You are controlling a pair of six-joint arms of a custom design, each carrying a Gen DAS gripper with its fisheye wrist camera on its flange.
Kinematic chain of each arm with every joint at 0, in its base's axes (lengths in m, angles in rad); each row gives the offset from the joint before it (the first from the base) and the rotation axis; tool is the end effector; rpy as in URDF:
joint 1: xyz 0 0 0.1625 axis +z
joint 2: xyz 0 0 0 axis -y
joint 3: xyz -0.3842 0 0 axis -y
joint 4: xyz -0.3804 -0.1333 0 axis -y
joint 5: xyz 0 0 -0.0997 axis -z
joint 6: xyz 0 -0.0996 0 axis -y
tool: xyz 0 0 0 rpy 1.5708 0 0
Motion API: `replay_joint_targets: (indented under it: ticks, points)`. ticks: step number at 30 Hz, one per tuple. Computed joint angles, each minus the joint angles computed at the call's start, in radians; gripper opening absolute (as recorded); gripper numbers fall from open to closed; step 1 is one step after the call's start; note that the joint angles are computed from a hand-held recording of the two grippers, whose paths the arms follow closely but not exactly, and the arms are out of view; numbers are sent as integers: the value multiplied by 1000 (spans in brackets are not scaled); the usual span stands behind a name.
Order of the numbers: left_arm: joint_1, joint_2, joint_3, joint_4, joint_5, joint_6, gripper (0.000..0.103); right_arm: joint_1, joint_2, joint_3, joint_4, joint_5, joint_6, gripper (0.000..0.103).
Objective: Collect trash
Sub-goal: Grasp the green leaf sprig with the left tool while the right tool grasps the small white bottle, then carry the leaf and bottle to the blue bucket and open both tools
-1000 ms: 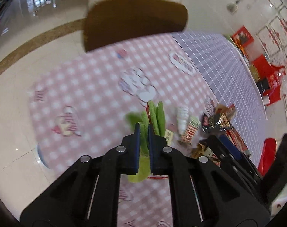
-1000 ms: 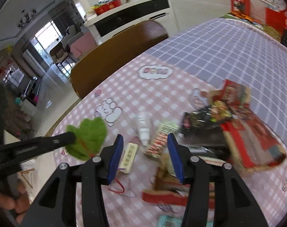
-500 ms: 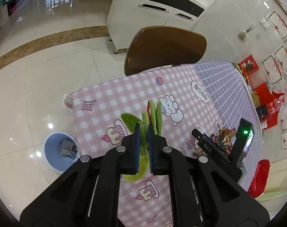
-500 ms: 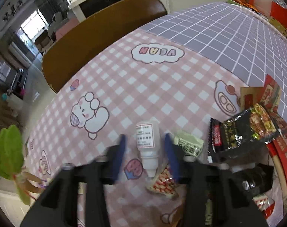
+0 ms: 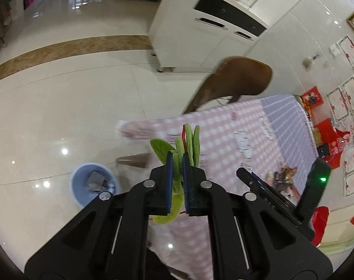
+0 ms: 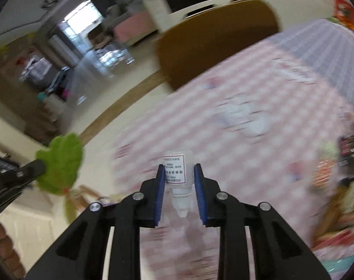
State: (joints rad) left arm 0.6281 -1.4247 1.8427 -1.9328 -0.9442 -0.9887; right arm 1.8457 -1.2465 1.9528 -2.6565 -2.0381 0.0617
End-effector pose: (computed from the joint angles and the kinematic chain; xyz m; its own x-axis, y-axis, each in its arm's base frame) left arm -0.2908 -0.4481 0.3021 -0.9219 -0.1191 -0.3686 0.0687 0.8861 -0.4583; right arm 0.2310 -0.4932 0.2341 -0.9184 -0.0265 0.3948 -0.1959 0.8973 -0.3955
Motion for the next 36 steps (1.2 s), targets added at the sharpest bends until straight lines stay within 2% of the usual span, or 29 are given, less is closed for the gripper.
replay_joint_targets:
  ticks: [7, 13, 19, 31, 32, 34, 35, 36]
  points:
    - [49, -190, 64, 222, 3, -93, 8, 98, 148, -42, 62, 82, 71, 25]
    - [119, -280, 129, 288, -36, -90, 8, 148, 253, -78, 105, 113, 128, 25]
    - [187, -302, 171, 296, -82, -39, 8, 185, 336, -112, 129, 105, 172, 25]
    - [286, -272, 153, 283, -154, 50, 10, 219, 408, -129, 132, 83, 230, 25]
    - [294, -270, 152, 280, -164, 53, 12, 220, 411, -130, 133, 82, 232, 25]
    - [307, -265, 147, 287, -180, 54, 32, 223, 419, -136, 140, 79, 235, 25]
    - [305, -266, 147, 294, -171, 47, 57, 224, 422, -139, 143, 79, 237, 25]
    - [296, -276, 154, 295, -147, 39, 62, 223, 426, -142, 146, 80, 238, 25]
